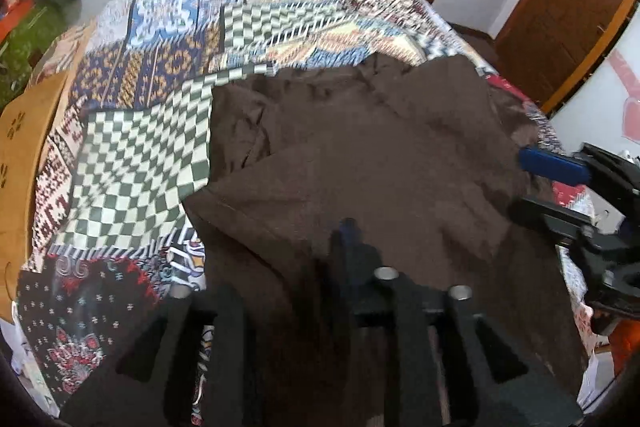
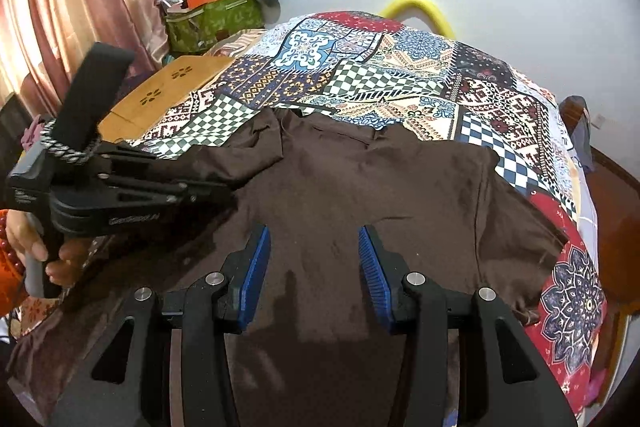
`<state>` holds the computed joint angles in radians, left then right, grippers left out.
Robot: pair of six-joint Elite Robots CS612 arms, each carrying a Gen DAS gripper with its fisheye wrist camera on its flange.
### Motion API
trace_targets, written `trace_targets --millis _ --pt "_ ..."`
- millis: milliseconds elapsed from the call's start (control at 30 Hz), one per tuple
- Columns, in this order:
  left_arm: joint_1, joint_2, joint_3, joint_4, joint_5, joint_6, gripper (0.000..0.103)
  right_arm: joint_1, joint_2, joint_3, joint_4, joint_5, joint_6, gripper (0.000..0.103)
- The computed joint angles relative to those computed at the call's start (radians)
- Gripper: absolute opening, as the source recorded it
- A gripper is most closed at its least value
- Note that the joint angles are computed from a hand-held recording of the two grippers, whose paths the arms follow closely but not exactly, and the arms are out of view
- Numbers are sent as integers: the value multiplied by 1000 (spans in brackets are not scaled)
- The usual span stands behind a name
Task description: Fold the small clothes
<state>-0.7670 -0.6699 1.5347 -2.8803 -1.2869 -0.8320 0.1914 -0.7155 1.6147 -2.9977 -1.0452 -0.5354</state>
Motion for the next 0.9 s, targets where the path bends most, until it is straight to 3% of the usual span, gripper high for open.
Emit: trace_targets --millis 67,133,267,333,500,667,733,900 --pt "-9 -20 27 -32 31 6 47 2 -3 3 -5 1 1 42" --pt "-13 -38 52 -76 41 10 52 4 -5 2 -8 8 5 42" --pt "-19 -69 99 -153 86 4 56 11 -4 -4 -21 25 20 45" --pt "-10 -69 104 -175 67 9 56 15 -2 -7 -36 28 32 45" --pt "11 -34 63 -132 -31 12 56 17 -2 -10 -42 40 54 46" --pt "-6 -34 73 -109 64 -37 56 22 -3 -15 -20 28 38 47" --pt "-10 -47 91 -91 109 -53 56 27 2 -25 0 23 24 54" --pt "-8 -68 121 44 160 -79 56 50 32 -74 73 31 -7 55"
